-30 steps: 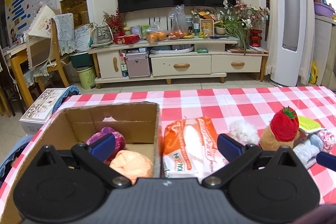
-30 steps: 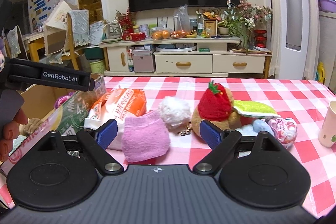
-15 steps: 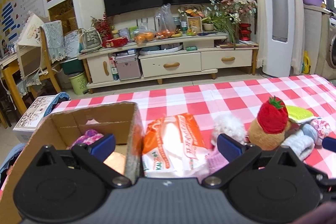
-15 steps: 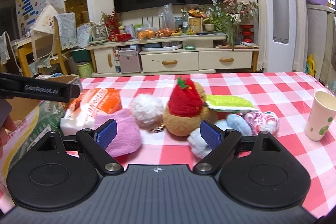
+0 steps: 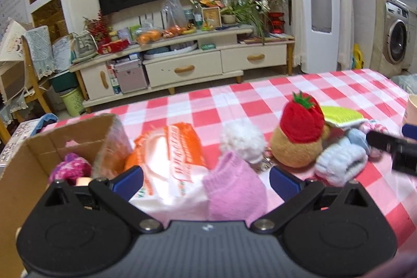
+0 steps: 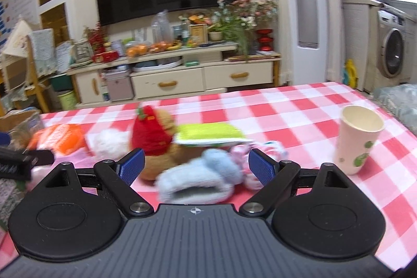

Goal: Organize soft objects
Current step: 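Grasp the pink sock with the left gripper while the right gripper grasps the floral pouch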

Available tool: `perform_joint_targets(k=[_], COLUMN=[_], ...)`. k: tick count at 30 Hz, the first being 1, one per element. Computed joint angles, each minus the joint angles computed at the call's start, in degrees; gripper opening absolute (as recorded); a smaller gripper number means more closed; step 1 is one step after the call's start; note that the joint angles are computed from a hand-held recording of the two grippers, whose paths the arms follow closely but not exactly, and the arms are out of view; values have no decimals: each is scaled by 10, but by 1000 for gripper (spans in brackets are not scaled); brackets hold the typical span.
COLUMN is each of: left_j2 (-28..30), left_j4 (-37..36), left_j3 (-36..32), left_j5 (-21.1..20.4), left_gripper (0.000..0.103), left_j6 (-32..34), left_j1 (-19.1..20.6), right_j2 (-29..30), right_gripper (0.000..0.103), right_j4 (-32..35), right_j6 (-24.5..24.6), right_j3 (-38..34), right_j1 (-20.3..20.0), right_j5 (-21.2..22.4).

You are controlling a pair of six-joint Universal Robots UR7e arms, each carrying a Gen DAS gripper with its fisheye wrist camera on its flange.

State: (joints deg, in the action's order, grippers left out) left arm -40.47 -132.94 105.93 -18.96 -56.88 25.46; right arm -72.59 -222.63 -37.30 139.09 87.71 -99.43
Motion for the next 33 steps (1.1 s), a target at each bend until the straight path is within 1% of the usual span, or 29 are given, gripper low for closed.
perform_joint_targets(k=[5,9,11,13,15,20,23,24,26,28,29,31,32,33], left_j2=[15,22,24,28,33,45,48,48,51,58,61,64,66,68], left_j4=[-30,-64,-82,-88,-78,-38,11,12,-19,-67,-95,-146,-164,-166], left_j3=[-7,-9,-9,-11,-17,-33,-44,-41,-33,-29,-26,-18,-15,-15], left_j5=[-18,-34,-42,-42,-38,-22,-11,-6,-2,-7,-17,-42,-51,-60], left_gripper=[102,102,102,102,102,102,102,102,102,102,102,102,102,102], left_j6=[11,6,-1,-14,-26,-60,-108,-120,-109,-65,-45,-36,-32,-33], left_j1=[8,18,24,29,33,38,34,30,22,17,17,17,18,20], right_j2=[-7,-18,-21,-20,-23,-21,-15,-16,-16,-14,-16,-15,-18,-20], right_gripper=[103,103,103,103,103,103,103,103,103,103,103,103,103,103], right_j4=[12,54,72,90,114,173,181,183,188,191,189,194,199,203], right_j6=[28,73,88,96,98,99,92,91,93,93,93,95,97,97], right_j3=[-26,-51,-61,-74,-83,-104,-109,-109,-111,-115,-112,-115,-113,-112], right_j1=[-38,-66,-79,-88,-97,-103,-102,-103,-104,-107,-105,-107,-104,-103], right_j5=[5,18,25,27,33,25,19,18,18,19,16,16,14,12])
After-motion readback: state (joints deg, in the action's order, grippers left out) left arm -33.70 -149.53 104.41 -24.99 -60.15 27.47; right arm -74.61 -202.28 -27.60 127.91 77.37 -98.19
